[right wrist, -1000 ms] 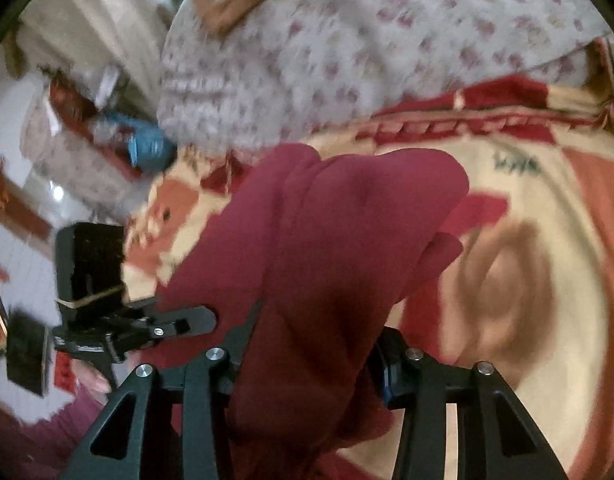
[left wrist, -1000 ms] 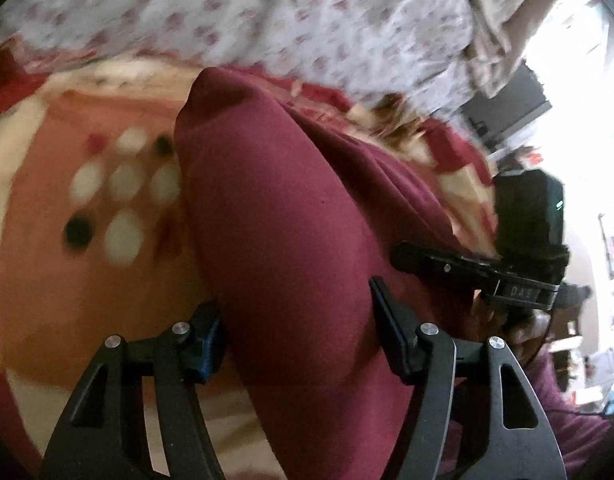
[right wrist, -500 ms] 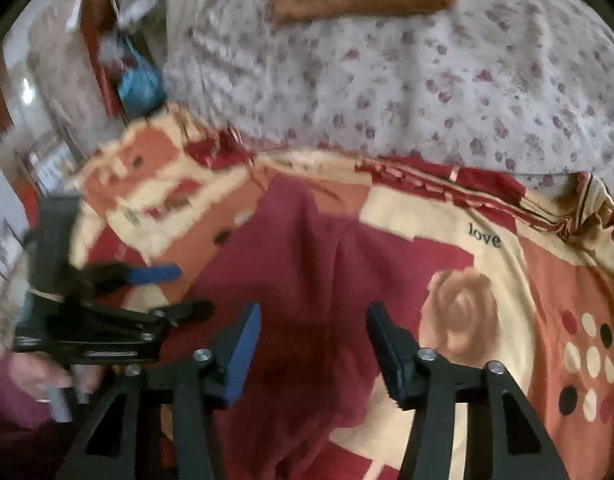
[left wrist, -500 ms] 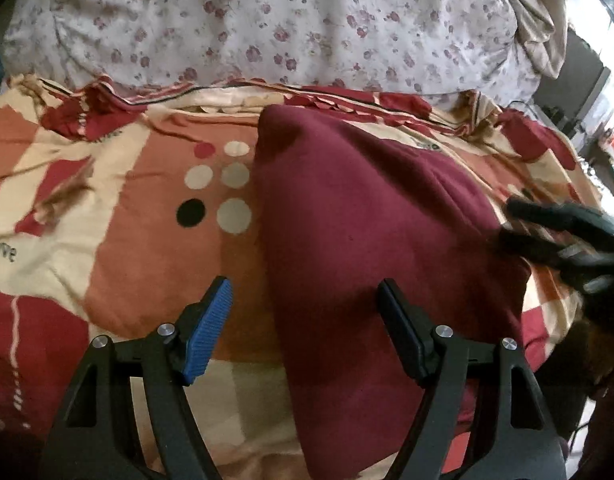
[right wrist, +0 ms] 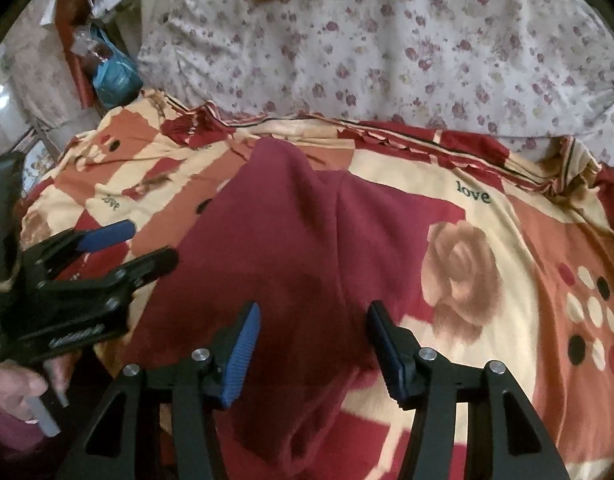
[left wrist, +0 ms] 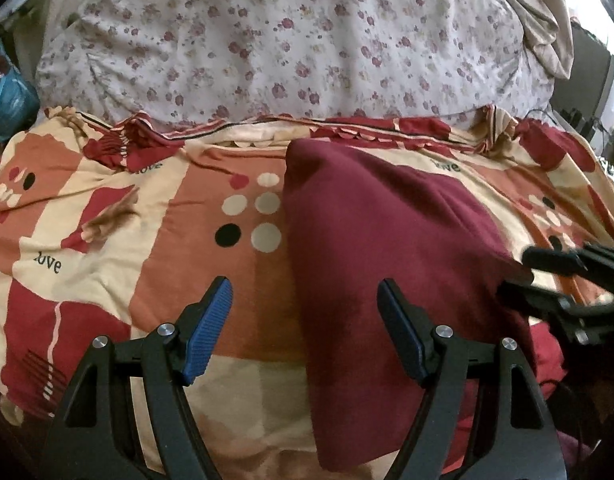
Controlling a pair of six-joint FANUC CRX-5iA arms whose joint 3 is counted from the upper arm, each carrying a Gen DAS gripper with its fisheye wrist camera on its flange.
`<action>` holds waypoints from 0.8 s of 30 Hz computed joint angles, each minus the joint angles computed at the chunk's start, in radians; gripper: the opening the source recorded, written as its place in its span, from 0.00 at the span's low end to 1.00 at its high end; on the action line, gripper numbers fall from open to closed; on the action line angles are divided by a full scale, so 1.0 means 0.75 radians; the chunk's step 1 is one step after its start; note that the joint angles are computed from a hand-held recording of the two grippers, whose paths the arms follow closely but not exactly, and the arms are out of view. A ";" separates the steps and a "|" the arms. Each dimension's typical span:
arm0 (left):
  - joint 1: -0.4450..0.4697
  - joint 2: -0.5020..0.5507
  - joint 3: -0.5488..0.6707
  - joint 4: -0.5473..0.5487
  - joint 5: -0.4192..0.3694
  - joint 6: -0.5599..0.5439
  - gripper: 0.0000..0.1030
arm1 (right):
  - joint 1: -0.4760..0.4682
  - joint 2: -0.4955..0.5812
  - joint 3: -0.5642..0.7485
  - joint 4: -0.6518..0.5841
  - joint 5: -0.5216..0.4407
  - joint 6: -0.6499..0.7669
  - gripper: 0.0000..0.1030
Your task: Fold small clothes
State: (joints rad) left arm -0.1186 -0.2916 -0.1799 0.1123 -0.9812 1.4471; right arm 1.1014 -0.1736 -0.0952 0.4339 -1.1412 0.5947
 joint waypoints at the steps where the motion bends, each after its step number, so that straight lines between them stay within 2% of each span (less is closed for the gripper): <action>1: -0.003 0.000 0.004 -0.003 -0.006 0.005 0.73 | 0.018 -0.002 0.001 0.010 -0.020 -0.027 0.56; 7: -0.011 -0.042 -0.017 -0.015 0.018 0.057 0.73 | 0.088 -0.076 -0.061 0.030 0.009 -0.183 0.69; 15: -0.038 -0.094 -0.022 -0.084 0.044 0.098 0.73 | 0.148 -0.037 -0.080 0.186 -0.020 -0.295 0.71; 19: -0.022 -0.104 -0.032 -0.074 0.047 0.096 0.73 | 0.163 -0.007 -0.095 0.297 -0.053 -0.360 0.78; 24: -0.010 -0.108 -0.038 -0.071 0.047 0.107 0.73 | 0.130 0.037 -0.069 0.305 -0.063 -0.378 0.80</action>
